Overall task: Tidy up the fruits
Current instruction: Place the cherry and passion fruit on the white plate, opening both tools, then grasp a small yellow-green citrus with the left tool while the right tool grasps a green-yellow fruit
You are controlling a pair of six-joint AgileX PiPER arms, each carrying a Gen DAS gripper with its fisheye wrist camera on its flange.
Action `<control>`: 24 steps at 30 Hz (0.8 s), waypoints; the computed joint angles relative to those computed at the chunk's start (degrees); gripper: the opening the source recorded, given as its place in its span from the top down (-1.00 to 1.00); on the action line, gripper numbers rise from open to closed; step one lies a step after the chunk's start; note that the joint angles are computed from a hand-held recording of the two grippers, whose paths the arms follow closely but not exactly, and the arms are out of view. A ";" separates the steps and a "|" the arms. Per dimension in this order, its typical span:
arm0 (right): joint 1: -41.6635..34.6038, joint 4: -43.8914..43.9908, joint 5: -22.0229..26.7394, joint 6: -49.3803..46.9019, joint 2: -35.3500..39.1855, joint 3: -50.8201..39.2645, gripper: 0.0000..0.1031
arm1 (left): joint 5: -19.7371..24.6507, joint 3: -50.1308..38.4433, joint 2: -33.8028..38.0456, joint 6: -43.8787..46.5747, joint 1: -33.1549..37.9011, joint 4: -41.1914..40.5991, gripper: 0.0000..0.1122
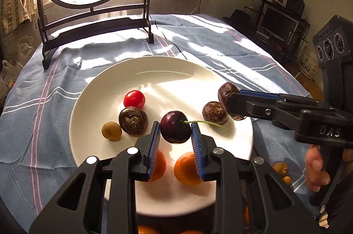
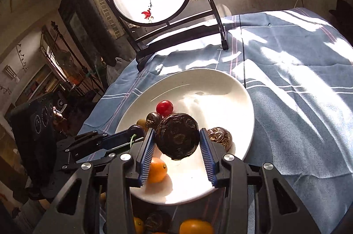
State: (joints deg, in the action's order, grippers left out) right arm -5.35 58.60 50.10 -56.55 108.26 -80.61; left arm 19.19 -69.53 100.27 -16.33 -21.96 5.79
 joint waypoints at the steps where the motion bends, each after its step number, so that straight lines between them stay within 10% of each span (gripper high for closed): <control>1: -0.32 0.80 0.15 -0.61 -0.25 0.52 0.05 | -0.24 0.28 -0.29 -0.38 0.23 0.20 0.30; 4: -1.78 2.86 -0.06 -4.33 -3.45 4.44 0.05 | -3.72 5.58 -4.90 -11.67 -0.31 11.17 -0.14; 14: -15.00 7.90 6.09 -21.00 -18.36 25.97 0.05 | -3.96 30.22 -26.40 -20.34 -3.57 20.65 -0.13; 17: -19.07 7.34 8.40 -23.47 -20.36 30.09 0.05 | -4.53 36.08 -31.48 -11.66 -1.84 11.06 -0.13; 24: -25.08 7.19 12.68 -26.37 -23.16 36.19 0.05 | -5.79 39.60 -30.26 -15.79 -2.72 14.75 0.21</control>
